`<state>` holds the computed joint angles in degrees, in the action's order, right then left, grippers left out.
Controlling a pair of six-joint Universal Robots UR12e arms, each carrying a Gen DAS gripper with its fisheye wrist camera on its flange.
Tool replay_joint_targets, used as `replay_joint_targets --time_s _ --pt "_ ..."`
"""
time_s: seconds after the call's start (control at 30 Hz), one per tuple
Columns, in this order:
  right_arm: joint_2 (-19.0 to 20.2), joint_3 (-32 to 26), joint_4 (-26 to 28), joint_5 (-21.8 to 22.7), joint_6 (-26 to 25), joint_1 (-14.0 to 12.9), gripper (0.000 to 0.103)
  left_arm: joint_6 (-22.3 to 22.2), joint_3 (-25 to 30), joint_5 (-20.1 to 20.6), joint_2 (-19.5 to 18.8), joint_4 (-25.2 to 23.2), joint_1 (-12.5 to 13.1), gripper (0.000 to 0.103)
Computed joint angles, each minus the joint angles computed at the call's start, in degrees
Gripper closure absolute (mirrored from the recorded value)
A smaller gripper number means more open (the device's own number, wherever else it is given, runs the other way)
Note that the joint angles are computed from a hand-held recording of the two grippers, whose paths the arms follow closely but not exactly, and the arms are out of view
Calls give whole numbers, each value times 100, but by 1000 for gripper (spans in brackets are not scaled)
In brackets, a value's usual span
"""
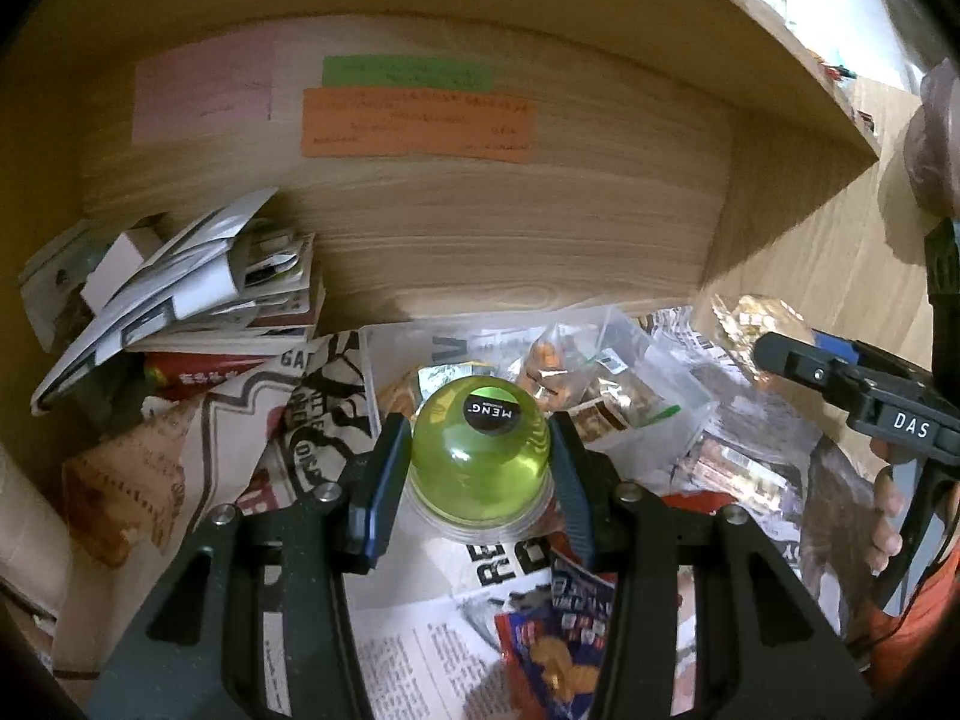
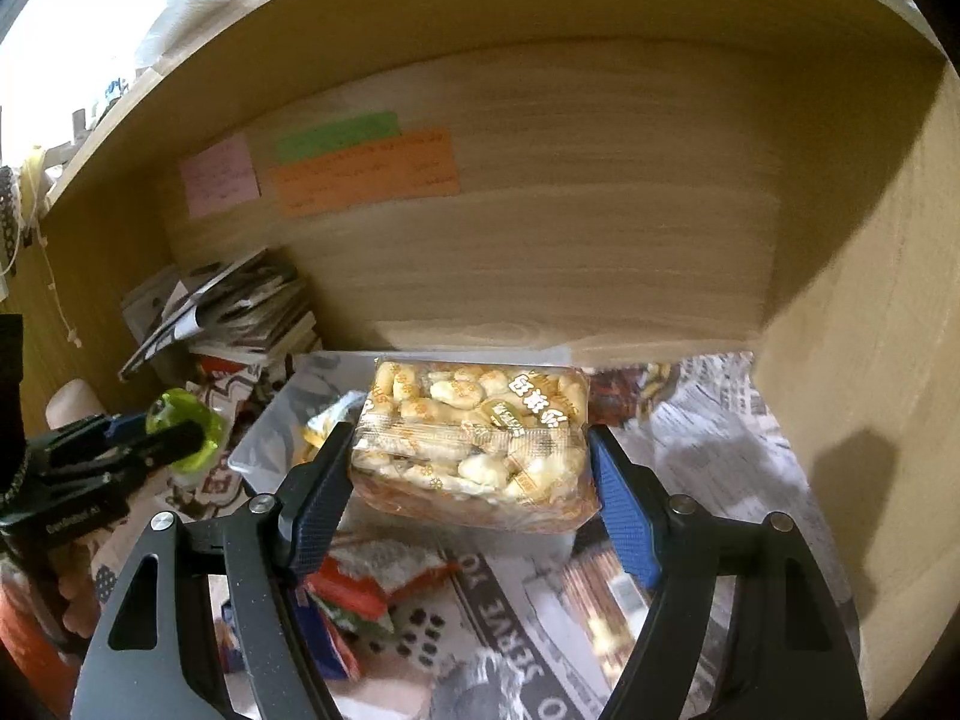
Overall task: Organize snacks
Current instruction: 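Carry both held snacks into the clear plastic box and open both grippers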
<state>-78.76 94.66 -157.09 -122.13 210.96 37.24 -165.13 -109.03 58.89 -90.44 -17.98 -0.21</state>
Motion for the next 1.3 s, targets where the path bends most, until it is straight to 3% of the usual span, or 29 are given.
replay_joint_targets --time_s 0.73,1.13,1.3 --pt "324 -345 866 1298 44 -569 30 159 732 502 -730 -709 -363 57" --pt "355 -362 1050 1335 43 -615 27 188 902 701 -896 -1045 -440 56" --pt "336 -369 1030 1127 -4 -559 18 65 857 599 -820 -929 -392 56"
